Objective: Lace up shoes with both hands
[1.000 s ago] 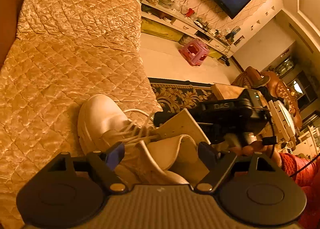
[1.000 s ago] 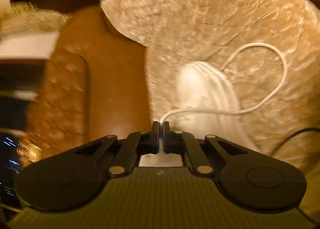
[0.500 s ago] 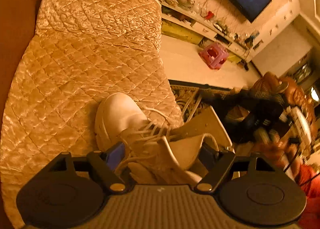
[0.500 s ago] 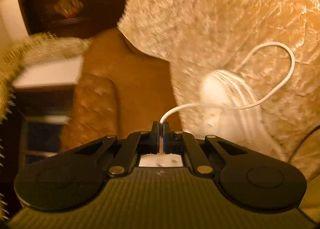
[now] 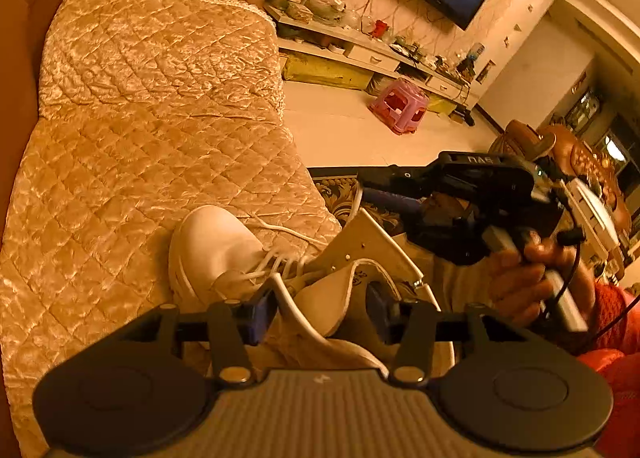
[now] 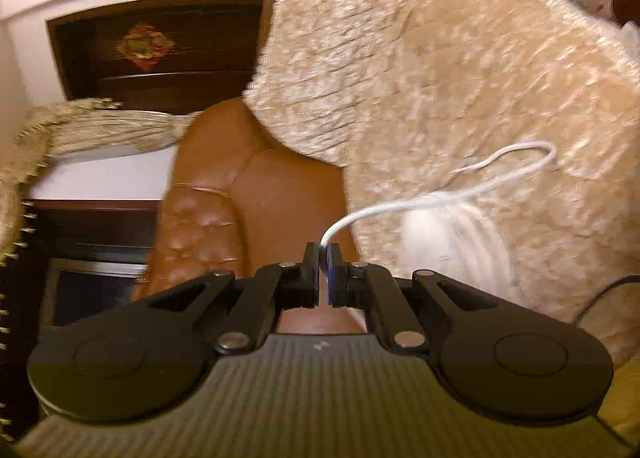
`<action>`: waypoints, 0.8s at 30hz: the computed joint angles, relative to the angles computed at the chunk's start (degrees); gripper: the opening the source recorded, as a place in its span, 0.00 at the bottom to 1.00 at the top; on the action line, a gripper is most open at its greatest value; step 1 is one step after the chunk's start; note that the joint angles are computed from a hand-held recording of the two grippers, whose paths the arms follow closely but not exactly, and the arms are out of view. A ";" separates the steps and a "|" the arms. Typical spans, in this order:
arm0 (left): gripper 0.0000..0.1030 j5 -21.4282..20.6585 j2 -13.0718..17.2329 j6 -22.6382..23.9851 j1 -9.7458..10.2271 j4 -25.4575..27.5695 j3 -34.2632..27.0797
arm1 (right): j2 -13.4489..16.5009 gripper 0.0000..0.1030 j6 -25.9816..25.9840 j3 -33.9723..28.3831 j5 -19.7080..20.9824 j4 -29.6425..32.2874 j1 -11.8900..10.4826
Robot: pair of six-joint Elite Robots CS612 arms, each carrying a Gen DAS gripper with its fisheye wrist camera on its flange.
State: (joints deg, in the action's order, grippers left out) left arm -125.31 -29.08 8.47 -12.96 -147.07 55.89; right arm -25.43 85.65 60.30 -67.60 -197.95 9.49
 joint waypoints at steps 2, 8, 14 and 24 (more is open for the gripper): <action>0.52 0.07 -0.11 0.32 -0.01 0.30 0.00 | -0.36 0.43 -1.60 0.16 1.41 2.76 0.02; 0.53 0.85 -0.48 1.94 -0.16 0.88 0.33 | 0.54 0.56 -4.11 -2.15 5.78 8.07 0.52; 0.54 1.90 -1.22 2.57 -0.20 0.55 1.25 | 0.58 0.37 -9.03 -3.50 8.48 13.68 0.73; 0.64 0.97 -1.98 4.68 -0.15 0.36 2.13 | 5.05 0.05 10.41 -6.10 9.87 -2.06 0.39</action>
